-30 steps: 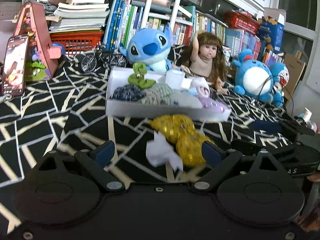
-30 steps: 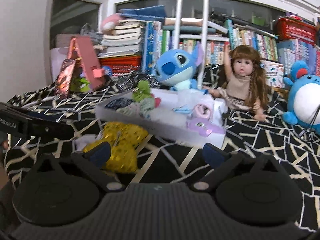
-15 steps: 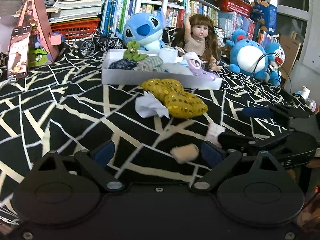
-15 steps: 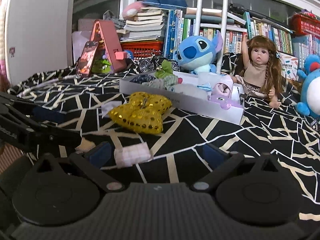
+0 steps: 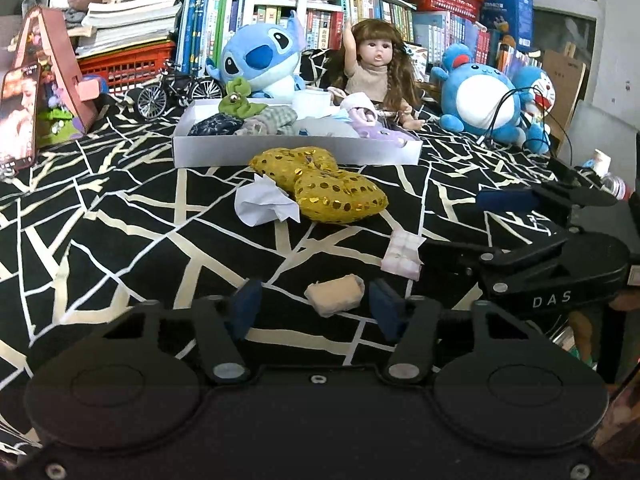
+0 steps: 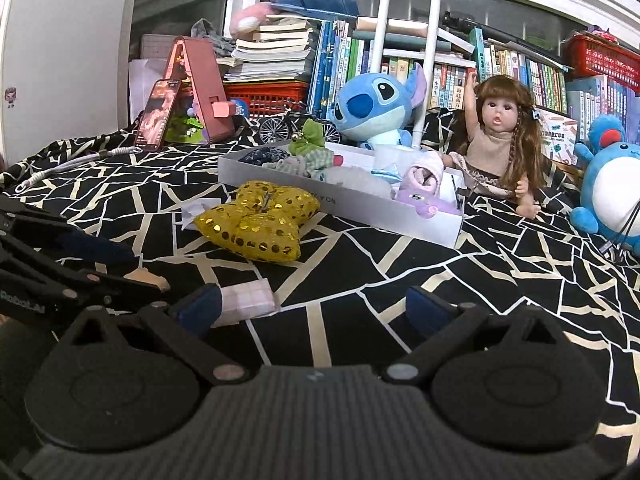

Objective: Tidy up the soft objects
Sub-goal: 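Withdraw both tools from the box toward the yellow sequin item on the bed, then move the right tool to the pink plaid pouch while the left tool approaches the small beige piece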

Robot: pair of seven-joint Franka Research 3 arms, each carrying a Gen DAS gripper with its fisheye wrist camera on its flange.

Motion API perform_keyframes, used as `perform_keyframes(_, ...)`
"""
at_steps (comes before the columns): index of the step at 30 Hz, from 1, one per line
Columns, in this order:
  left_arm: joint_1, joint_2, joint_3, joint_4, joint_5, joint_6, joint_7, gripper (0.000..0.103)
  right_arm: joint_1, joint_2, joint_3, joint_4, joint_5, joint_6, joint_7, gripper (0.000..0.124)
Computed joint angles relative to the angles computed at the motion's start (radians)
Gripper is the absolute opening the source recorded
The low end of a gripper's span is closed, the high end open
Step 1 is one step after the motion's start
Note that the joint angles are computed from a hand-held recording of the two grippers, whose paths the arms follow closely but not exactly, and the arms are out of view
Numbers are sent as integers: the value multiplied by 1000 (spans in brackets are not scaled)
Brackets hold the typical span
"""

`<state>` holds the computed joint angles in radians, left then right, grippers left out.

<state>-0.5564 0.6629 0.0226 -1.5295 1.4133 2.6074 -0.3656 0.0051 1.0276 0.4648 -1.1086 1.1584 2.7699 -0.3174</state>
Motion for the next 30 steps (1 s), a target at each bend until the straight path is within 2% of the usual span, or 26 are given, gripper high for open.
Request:
perform_keyframes(4,0,-6,2,-8,2,-3,-6,33,5,5,-1,6,-5,-3,5,102)
perform_keyframes(6,4,-11,1,-14,-1,-3,-11,30,6,6,1,6,-7,-3,6,102)
perform_keyframes(13,14,-24,-2,-28,-4,-13,-29,30,15,6,-12,5,-31,-25,51,101)
perform_keyframes(19,17,-32,-7,-41,-6,-36,-32,30,24,15,-6,8,-40,-10,54,99)
perform_keyframes(30,22,-47,-17,-64,2,-70,-58,30,33,16,-20,10,-96,-59,104,90)
